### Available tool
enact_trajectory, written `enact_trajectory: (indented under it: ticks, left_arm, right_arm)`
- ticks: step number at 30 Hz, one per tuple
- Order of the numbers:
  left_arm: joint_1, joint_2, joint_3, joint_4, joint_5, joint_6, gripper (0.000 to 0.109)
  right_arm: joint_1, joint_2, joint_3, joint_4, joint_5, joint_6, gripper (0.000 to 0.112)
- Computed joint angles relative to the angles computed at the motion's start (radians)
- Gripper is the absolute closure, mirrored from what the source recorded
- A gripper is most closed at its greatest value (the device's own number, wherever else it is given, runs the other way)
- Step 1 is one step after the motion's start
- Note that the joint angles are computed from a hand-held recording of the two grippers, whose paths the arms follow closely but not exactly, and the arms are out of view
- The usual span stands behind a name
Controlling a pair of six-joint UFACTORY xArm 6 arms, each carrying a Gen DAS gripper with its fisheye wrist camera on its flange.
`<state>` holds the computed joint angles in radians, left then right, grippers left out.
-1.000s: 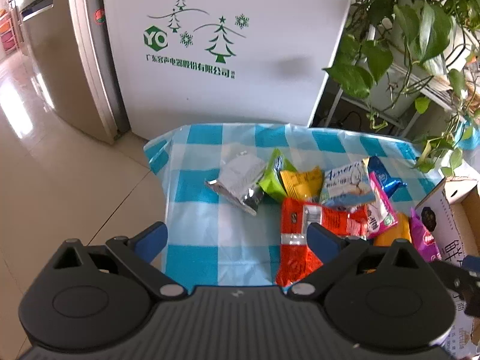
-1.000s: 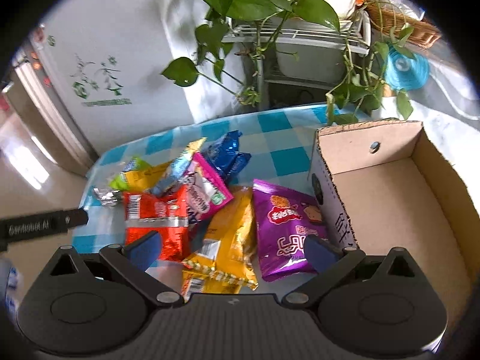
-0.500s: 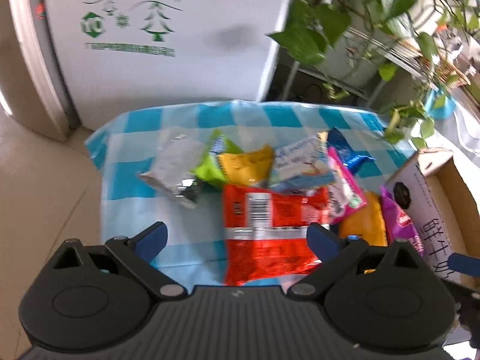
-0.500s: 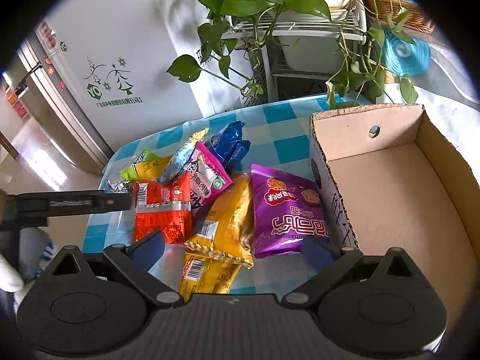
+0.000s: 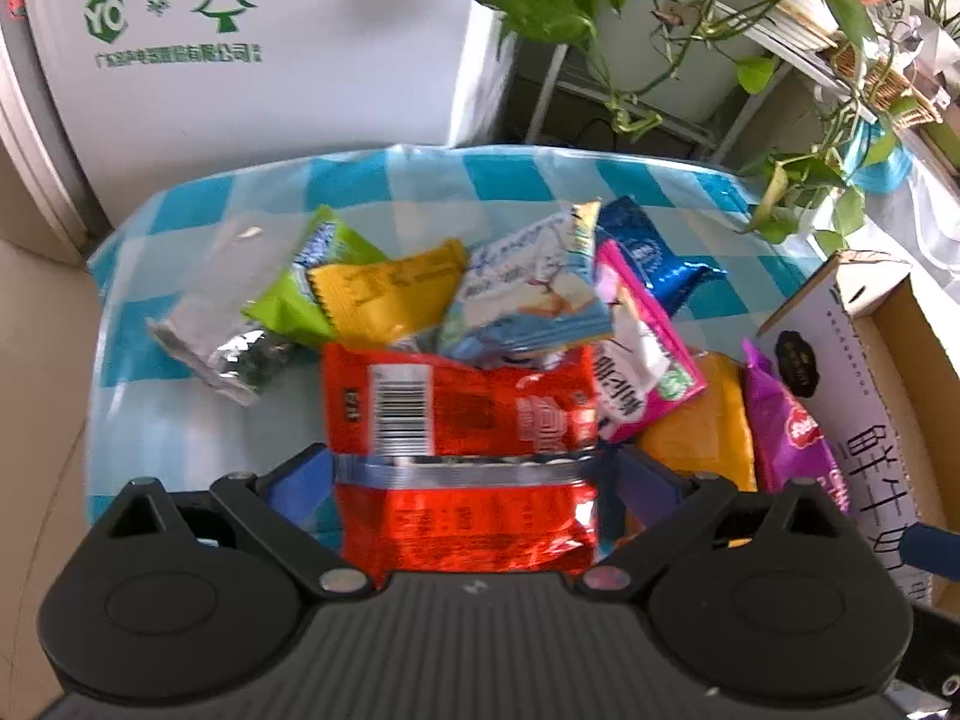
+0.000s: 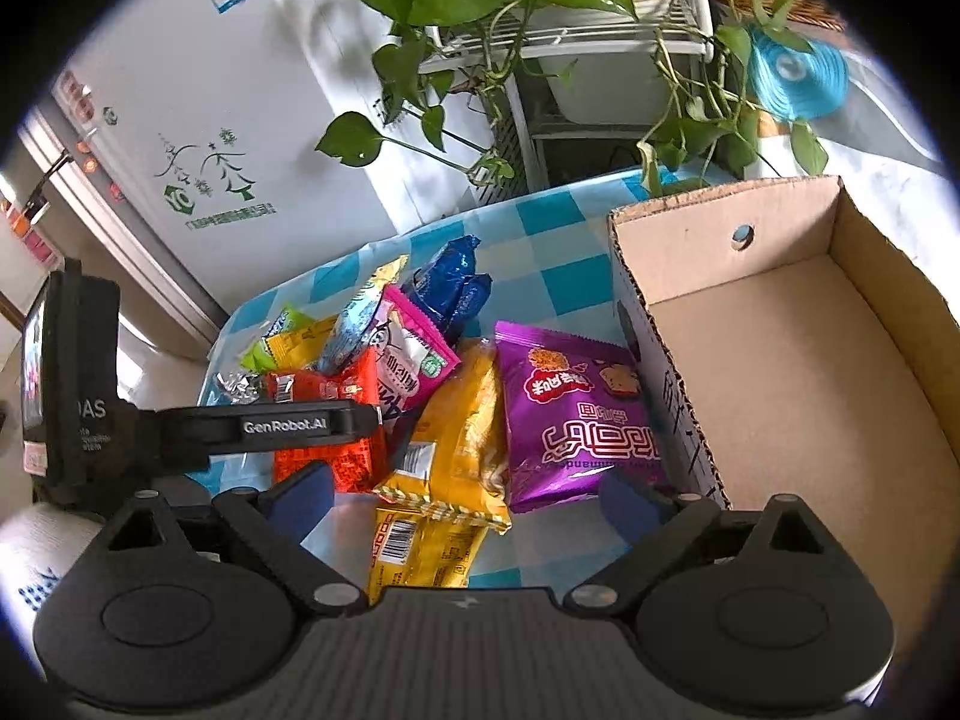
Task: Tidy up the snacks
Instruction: 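Close the left gripper on the red-orange chip bag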
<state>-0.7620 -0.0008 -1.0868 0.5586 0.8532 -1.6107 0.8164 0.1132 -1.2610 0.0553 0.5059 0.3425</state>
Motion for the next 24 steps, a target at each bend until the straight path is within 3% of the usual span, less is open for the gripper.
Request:
enact_trajectory:
  ticks: [5, 12, 24]
  left_arm:
    - [0.001, 0.017, -0.002, 0.006, 0.004, -0.012, 0.011]
    - [0.007, -0.042, 0.078, -0.007, -0.05, -0.056, 0.026]
    - [-0.022, -0.186, 0.188, 0.022, -0.006, -0.112, 0.028]
  right_arm:
    - [-0.001, 0.006, -0.006, 0.015, 0.001, 0.007, 0.015]
    - [-0.001, 0.027, -0.027, 0.038, 0.008, 0.02, 0.02]
    - [0.013, 0.119, -0.118, 0.077, 0.04, 0.061, 0.027]
